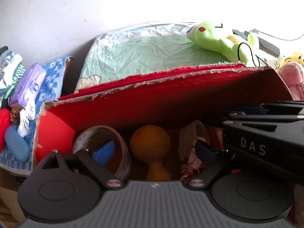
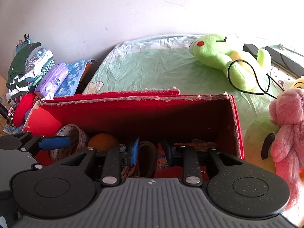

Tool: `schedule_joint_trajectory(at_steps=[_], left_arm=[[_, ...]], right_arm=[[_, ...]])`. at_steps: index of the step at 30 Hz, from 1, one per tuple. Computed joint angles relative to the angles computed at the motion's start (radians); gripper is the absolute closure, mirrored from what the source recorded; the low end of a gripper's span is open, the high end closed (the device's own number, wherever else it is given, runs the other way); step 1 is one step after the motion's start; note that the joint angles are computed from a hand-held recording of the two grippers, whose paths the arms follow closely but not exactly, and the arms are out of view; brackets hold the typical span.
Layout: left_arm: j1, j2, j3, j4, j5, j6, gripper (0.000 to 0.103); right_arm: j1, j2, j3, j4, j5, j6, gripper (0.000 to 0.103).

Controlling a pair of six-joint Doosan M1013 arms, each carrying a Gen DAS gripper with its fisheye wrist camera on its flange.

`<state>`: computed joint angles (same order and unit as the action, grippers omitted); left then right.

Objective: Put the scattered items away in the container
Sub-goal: 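Withdraw the open right gripper upward out of the container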

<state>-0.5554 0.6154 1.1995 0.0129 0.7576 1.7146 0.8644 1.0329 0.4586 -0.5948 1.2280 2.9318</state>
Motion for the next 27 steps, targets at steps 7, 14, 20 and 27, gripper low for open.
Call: schedule_joint_trajectory(at_steps=[7,14,20,27], left_arm=[[-0.007,0.006,-0.009,0.059,0.016,-0.061,0.01],[-0.016,0.004,-0.002,0.135,0.007,-0.135,0.01],[-0.023,0.002,0.004,0.198,-0.001,-0.189,0.01],[-0.024,-0.014,0.035,0.228,-0.059,-0.223,0.01]], right_arm=[[0.006,-0.01,0.022,-0.039,-0.023,0.017,0.066],[0.01,-0.012,0.028,-0.063,-0.028,0.03,0.064],[0.008,-0.004,0.01,-0.044,-0.017,0.01,0.06],[0.01,-0.01,0.025,-0.05,-0.03,0.017,0.06]])
